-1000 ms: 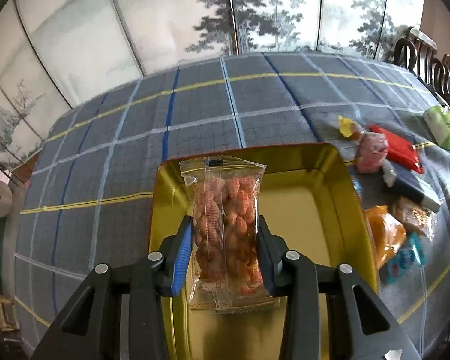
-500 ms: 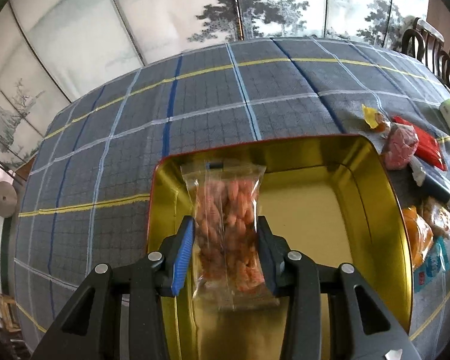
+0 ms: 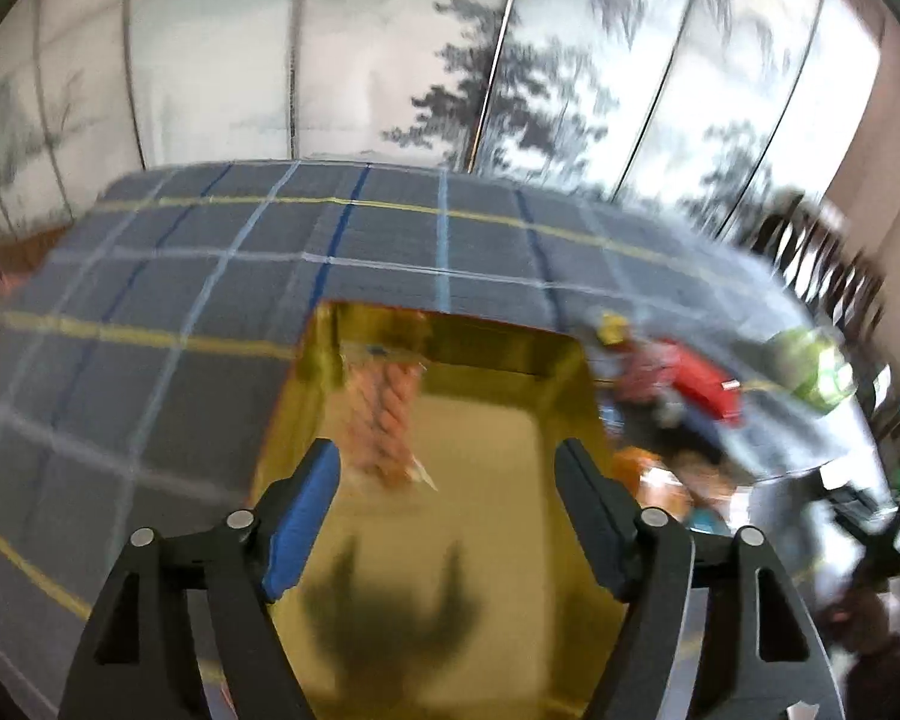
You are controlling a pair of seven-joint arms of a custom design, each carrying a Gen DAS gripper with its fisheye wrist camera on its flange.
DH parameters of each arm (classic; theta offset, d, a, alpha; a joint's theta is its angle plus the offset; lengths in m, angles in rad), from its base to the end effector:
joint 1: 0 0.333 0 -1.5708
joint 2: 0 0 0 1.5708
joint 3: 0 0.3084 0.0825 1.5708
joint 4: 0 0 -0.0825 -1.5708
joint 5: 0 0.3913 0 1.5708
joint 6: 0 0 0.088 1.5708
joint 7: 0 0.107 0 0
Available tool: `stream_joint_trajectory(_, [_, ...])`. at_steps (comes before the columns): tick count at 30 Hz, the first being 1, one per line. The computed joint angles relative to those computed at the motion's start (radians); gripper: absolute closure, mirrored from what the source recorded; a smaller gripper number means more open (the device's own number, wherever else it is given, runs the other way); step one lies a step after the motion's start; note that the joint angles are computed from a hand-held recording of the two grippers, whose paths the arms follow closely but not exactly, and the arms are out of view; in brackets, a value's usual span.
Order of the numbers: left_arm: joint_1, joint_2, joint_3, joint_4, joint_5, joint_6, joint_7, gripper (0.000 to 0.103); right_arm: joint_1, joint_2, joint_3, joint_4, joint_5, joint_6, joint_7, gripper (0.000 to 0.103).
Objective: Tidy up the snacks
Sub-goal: 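Carry the peanut bag into the gold tin and open the left gripper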
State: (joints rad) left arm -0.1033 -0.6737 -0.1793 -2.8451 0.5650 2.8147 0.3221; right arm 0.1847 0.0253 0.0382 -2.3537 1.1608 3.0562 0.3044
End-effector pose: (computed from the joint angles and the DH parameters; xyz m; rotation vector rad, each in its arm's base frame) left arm 0.3526 -0.1258 0.4269 -2.1989 1.3252 -0.7663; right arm 0.5247 0.0450 0.3523 -2.0473 1.4180 -0.5576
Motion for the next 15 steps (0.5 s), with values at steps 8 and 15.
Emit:
stream_joint_trajectory(8, [-0.209,-0.233,-0.063,-0.086,-0.134,-0.233,-0.063,0.016,0.047,-0.125,0.004,-0.064,0.091,-0.039,-0.086,0.044])
stream_joint_trajectory(15, [-0.327,-0.331,-0.218,-0.06,-0.093,-0.542,-0.243,0.005,0.153,-0.234,0.013,-0.062,0.046,-0.143,-0.05,0.044])
